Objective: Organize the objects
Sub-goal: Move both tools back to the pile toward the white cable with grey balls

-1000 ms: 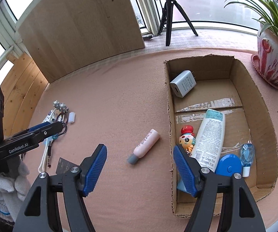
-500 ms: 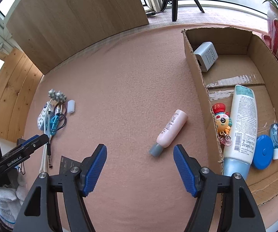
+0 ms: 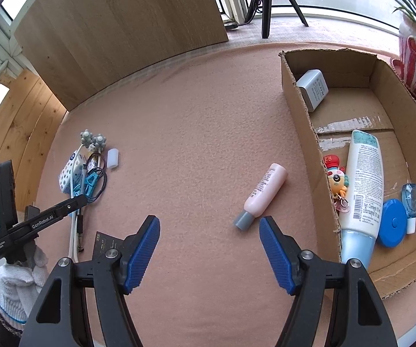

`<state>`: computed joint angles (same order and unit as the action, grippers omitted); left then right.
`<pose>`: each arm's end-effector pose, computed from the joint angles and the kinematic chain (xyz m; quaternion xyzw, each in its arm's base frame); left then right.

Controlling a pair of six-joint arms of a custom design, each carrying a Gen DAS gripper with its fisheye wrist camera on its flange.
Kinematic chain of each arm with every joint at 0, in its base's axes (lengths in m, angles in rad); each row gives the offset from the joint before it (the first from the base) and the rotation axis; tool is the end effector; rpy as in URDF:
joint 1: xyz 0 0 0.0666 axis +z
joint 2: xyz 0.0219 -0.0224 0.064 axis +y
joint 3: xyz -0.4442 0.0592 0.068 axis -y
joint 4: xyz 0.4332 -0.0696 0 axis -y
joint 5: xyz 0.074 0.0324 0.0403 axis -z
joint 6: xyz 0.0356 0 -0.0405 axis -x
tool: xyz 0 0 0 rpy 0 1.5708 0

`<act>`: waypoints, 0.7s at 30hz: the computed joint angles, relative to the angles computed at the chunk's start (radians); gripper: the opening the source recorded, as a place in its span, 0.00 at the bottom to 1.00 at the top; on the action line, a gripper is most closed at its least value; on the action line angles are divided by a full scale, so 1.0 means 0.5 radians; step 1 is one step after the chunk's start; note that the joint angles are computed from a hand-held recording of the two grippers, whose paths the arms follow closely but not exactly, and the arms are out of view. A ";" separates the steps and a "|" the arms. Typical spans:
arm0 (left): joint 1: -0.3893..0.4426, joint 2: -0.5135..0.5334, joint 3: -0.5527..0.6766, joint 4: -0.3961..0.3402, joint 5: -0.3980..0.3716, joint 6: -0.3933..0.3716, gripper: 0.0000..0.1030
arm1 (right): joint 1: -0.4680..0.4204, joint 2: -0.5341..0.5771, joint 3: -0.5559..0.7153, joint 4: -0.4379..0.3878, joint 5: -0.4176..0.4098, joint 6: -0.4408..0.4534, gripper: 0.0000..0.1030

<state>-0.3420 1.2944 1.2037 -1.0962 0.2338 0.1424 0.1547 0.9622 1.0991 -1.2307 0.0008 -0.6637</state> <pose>0.4098 -0.1550 0.4365 0.1193 0.9679 -0.1566 0.1565 0.2995 0.0463 0.4956 0.2447 0.9404 0.0936 0.2169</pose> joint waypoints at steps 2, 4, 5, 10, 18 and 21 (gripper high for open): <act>-0.018 -0.009 -0.019 0.002 0.086 0.025 0.31 | -0.002 -0.004 0.000 -0.001 -0.001 0.003 0.66; -0.054 -0.010 -0.030 -0.008 0.164 0.051 0.31 | 0.002 -0.002 -0.002 -0.001 -0.005 0.007 0.66; -0.083 -0.013 -0.036 -0.011 0.199 0.038 0.31 | 0.007 0.001 -0.002 -0.001 -0.005 0.008 0.66; -0.215 -0.049 -0.045 -0.024 0.290 -0.003 0.31 | 0.037 0.011 0.001 -0.002 0.001 0.023 0.66; -0.182 -0.110 -0.038 -0.038 0.218 0.011 0.31 | 0.085 0.043 0.026 0.011 0.007 0.062 0.66; -0.121 -0.103 -0.043 -0.044 0.198 -0.006 0.31 | 0.120 0.070 0.044 0.025 0.009 0.075 0.66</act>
